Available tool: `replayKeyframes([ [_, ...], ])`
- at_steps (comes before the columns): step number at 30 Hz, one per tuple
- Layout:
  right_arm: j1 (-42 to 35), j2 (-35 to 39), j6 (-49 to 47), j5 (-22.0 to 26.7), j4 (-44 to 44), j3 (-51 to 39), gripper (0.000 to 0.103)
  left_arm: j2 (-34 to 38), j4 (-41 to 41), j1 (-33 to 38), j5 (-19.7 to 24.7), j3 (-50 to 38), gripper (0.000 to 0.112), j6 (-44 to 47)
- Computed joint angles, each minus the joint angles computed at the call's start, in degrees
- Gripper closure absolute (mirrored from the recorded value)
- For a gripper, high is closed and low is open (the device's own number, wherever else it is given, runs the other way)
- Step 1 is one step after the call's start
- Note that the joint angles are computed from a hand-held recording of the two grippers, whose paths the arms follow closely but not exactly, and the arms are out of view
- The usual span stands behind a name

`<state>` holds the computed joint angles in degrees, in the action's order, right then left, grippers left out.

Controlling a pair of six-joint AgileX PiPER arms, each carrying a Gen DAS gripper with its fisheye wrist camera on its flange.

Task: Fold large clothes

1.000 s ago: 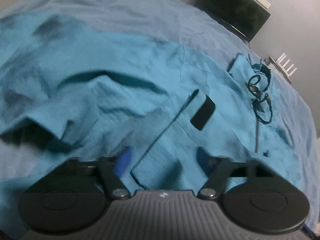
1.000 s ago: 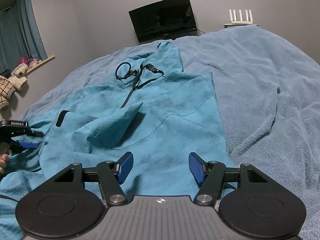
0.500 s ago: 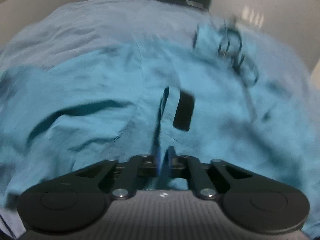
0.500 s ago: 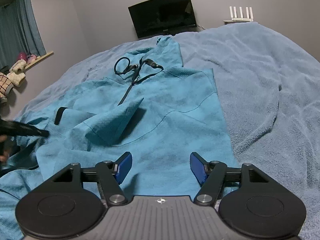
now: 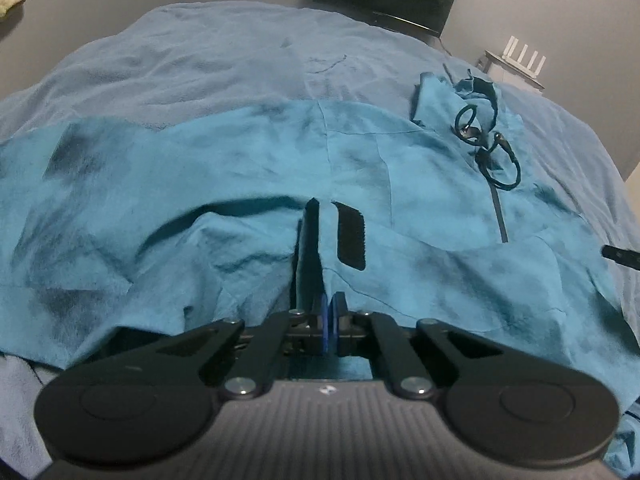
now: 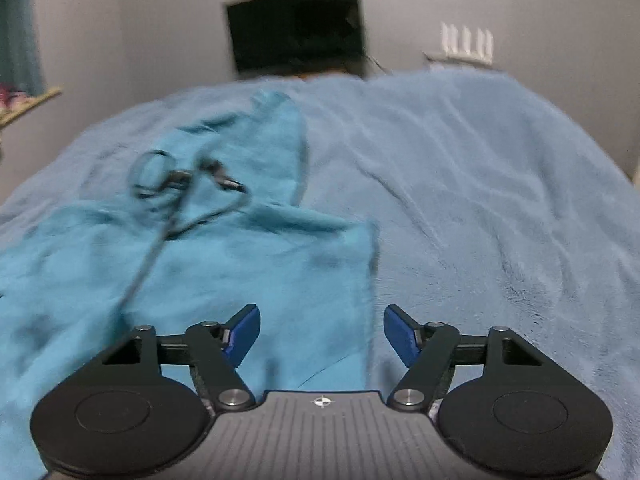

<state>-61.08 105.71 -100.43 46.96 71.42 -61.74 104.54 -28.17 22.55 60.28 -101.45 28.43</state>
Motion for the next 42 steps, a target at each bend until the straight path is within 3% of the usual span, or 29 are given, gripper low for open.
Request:
replayKeyframes([
  [2,2.3,5.0,9.5,-0.9,-2.7,-5.6,0.035,0.2,0.0,0.0,-0.7,0.0,0.112,0.3],
  [3,2.8,7.0,12.6,-0.7,-3.7,-7.4,0.043,0.8,-0.4,0.2,-0.7,-0.4,0.112,0.5],
  [4,3.5,8.9,15.7,-0.2,-5.4,-9.5,0.054,1.2,-0.4,0.1,-0.7,-0.7,0.112,0.5],
  [5,3.6,10.7,17.0,1.6,-6.4,-11.3,0.078,1.9,-0.3,0.1,-0.7,-1.1,0.112,0.3],
  [6,3.7,11.6,16.2,2.4,-5.9,-11.8,0.092,2.5,-0.3,0.2,-0.9,-1.5,0.112,0.2],
  [8,3.7,10.9,9.8,1.6,-1.0,-10.1,0.099,3.0,-0.7,0.7,-0.9,-1.9,0.112,-0.1],
  [12,3.3,8.3,-1.6,-4.5,14.6,-4.4,0.099,2.6,-0.2,1.6,1.4,-3.4,0.112,0.0],
  [14,4.7,8.9,-3.4,-8.5,15.4,-4.1,0.098,3.2,2.7,0.7,2.0,-4.0,0.112,-0.1],
  [16,5.4,10.6,-0.4,-10.2,12.5,-5.7,0.088,4.8,7.1,-0.7,2.6,-4.9,0.112,-1.7],
  [18,4.6,10.7,-4.7,-9.6,16.8,-4.3,0.063,6.1,9.4,-1.2,3.3,-5.9,0.112,-2.6],
  [20,3.2,9.4,-8.6,-8.3,20.0,-2.0,0.056,7.2,9.1,-0.8,4.5,-7.2,0.112,-3.0],
  [24,-1.5,5.3,-13.6,-1.9,18.0,3.1,0.056,7.7,10.2,-1.3,4.8,-7.8,0.112,-3.4],
  [27,-5.8,3.3,-14.9,3.9,10.0,5.0,0.056,8.2,12.0,-2.1,4.5,-7.4,0.112,-3.8],
  [29,-5.8,0.8,-15.3,2.0,6.2,7.4,0.053,8.2,12.4,-1.9,4.4,-6.9,0.111,-4.1],
  [32,-3.2,-3.3,-14.8,-7.5,3.9,11.6,0.053,8.1,12.5,-1.4,5.0,-6.8,0.11,-4.5],
  [34,-4.6,-6.7,-18.7,-7.5,7.7,15.2,0.052,7.2,13.6,-1.6,5.1,-6.1,0.11,-4.4],
  [38,-9.9,-13.5,-16.5,3.1,2.5,18.7,0.038,6.8,15.2,-1.9,5.7,-6.0,0.109,-4.8],
  [42,-13.6,-18.5,-10.3,14.8,-6.6,21.0,0.033,7.0,13.6,-0.9,5.9,-6.2,0.108,-4.5],
])
